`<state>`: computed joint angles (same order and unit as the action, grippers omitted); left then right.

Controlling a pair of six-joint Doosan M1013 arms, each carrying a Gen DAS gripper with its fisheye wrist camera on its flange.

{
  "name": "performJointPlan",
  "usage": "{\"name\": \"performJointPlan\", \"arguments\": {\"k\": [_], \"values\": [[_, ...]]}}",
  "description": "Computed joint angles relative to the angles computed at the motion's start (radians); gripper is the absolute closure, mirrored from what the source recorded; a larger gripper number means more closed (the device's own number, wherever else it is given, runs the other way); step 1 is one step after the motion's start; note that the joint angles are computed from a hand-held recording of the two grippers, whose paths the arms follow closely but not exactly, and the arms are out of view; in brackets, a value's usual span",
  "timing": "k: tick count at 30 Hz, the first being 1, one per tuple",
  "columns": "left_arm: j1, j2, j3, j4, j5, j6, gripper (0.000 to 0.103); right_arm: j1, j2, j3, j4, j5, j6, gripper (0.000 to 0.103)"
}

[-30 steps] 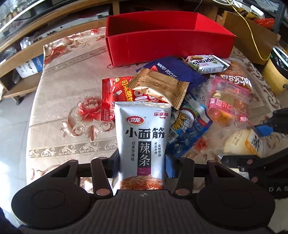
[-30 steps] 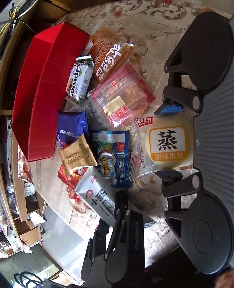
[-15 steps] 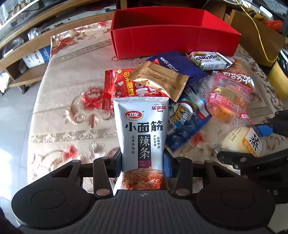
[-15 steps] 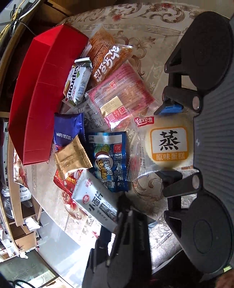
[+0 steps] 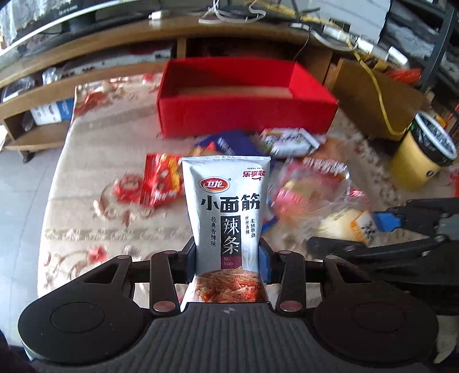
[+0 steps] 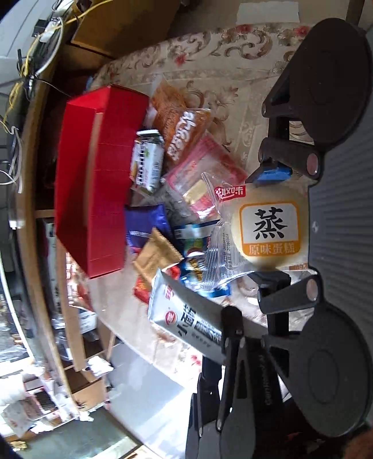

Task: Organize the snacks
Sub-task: 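Carry the white bag and bun packet over the red box with both grippers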

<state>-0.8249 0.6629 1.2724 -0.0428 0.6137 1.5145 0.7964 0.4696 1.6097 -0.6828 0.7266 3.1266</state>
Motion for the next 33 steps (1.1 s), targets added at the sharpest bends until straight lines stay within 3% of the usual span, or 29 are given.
{"name": "performJointPlan", "arguments": {"k": [16, 33], "values": [[-0.003, 0.127, -0.249, 0.057, -0.005, -0.068, 0.056, -0.102, -0.02, -0.005, -0.134, -0.015, 0.16, 0.046], [-0.002, 0.341, -0.634, 0.135, 0.127, -0.126, 0.057, -0.226, 0.051, -0.104, -0.182, 0.026, 0.114, 0.046]]}}
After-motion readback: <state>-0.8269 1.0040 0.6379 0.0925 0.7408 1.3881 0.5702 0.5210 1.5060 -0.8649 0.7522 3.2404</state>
